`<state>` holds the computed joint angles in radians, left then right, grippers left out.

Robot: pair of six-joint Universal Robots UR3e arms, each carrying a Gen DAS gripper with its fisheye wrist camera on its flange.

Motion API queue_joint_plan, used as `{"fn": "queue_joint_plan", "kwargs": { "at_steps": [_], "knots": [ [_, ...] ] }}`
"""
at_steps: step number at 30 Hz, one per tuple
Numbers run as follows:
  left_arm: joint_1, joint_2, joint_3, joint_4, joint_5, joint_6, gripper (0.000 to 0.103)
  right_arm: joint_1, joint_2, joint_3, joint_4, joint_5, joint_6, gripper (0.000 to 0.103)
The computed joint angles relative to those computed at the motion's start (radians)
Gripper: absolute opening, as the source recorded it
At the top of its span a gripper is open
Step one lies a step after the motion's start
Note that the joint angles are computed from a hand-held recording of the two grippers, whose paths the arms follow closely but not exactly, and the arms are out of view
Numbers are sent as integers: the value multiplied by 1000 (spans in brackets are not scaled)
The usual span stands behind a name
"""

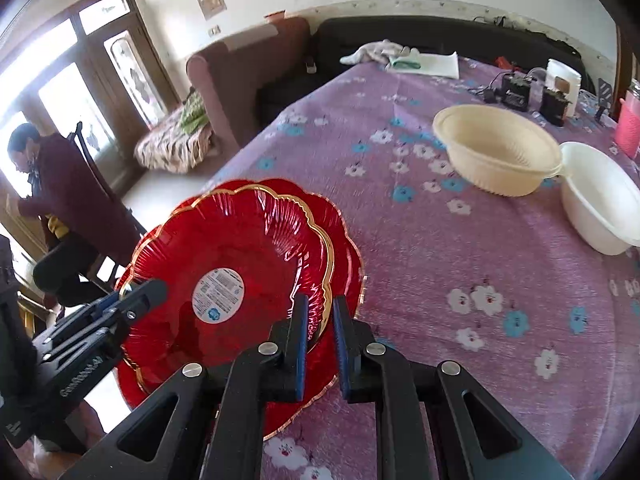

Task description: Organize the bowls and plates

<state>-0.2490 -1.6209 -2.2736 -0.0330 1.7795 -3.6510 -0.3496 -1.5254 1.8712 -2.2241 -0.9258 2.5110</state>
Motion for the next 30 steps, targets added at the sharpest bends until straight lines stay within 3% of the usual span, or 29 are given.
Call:
{"fn": "queue_joint_plan", "kwargs": {
  "at_steps": [11,14,21,30],
  "knots": [
    [-1,18,37,-89,-10,17,42,80,31,-20,-76,-90,24,14],
    [-8,17,50,-110,-15,26,51,92,42,-28,-78,-105,26,14],
    [-50,10,109,-192,-7,55,83,108,62,-48,-79,-120,35,14],
    [-42,19,98,-190,-17,63,83,94,63,-46,-67,-98,20,14]
  ]
}}
